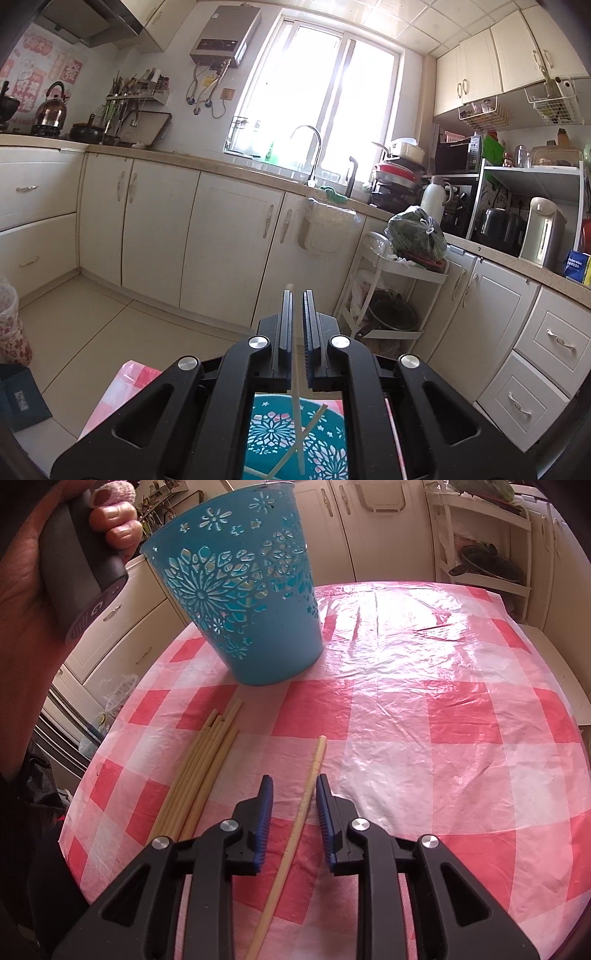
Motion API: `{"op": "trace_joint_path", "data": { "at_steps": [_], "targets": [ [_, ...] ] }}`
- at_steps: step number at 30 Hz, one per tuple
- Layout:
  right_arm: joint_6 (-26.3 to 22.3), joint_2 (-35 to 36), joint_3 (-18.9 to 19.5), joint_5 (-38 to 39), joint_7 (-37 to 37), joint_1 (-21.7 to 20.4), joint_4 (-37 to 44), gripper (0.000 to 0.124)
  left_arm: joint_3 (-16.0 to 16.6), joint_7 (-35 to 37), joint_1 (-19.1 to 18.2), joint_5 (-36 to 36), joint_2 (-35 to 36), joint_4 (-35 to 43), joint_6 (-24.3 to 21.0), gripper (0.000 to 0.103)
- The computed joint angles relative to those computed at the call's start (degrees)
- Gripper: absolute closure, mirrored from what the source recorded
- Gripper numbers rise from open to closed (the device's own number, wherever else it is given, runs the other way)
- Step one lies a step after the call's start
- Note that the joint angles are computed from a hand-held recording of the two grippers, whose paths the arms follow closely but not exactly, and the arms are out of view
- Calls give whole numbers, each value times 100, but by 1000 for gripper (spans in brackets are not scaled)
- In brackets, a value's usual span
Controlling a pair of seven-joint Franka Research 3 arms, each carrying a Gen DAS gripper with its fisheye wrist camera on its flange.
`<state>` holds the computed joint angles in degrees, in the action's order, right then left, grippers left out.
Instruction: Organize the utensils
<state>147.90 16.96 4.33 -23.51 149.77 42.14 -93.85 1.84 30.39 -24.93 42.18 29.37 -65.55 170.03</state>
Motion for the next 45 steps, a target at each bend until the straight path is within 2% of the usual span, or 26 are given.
{"op": "trace_joint_path", "data": {
  "at_steps": [2, 6, 8, 9, 10, 11, 12, 13, 15, 19, 21, 24, 30, 33, 37, 45],
  "targets": [
    [2, 1, 0, 5, -4, 0, -1, 100, -164, 224, 89, -101, -174, -271, -75, 98],
    [62, -16, 3, 39, 3, -12, -38, 100, -250, 270, 175, -39, -802, -1205, -64, 94],
    [138, -48, 8, 80, 10, -33, -102, 100, -196, 5, 194, 201, -1241, -1810, 1, 83],
    [177, -67, 10, 101, 20, -43, -136, 100, -101, -321, 163, 504, -1507, -2157, 43, 68],
    [206, -93, 8, 113, 37, -50, -176, 100, 44, -807, 91, 971, -1790, -2505, 55, 59],
    [220, -108, 6, 117, 58, -54, -199, 100, 178, -1391, 24, 1540, -2079, -2851, 32, 46],
    [227, -126, 5, 116, 78, -58, -221, 100, 220, -1831, 31, 1963, -2347, -3182, -7, 39],
    [226, -138, 4, 106, 97, -59, -235, 100, 197, -2025, 107, 2132, -2573, -3495, -22, 37],
    [144, -118, 8, 66, 95, -48, -182, 100, 119, -2165, 298, 2177, -2948, -4124, -46, 29],
    [-223, -3, -9, -112, 132, 42, 75, 100, 8, -1451, 633, 1180, -3243, -5029, 58, 27],
    [-505, 95, -15, -205, 118, 99, 283, 100, -66, -1285, 785, 947, -3239, -5234, 186, 27],
    [-928, 259, -29, -298, 76, 177, 615, 100, -189, -543, 913, 211, -3168, -5410, 391, 24],
    [-1942, 661, -81, -567, -407, 403, 1395, 106, -661, -81, 1225, 86, -3014, -5340, 432, 18],
    [-1835, 545, -21, -349, -678, 296, 1230, 112, -884, 184, 1400, -151, -2989, -5371, 454, 17],
    [-1667, 275, 54, -39, -866, 132, 849, 112, -1100, 495, 1583, -523, -2976, -5418, 521, 16],
    [-2066, 428, 46, -126, -870, 217, 1153, 112, -1217, 576, 1631, -537, -2931, -5381, 456, 15]
  ]
}}
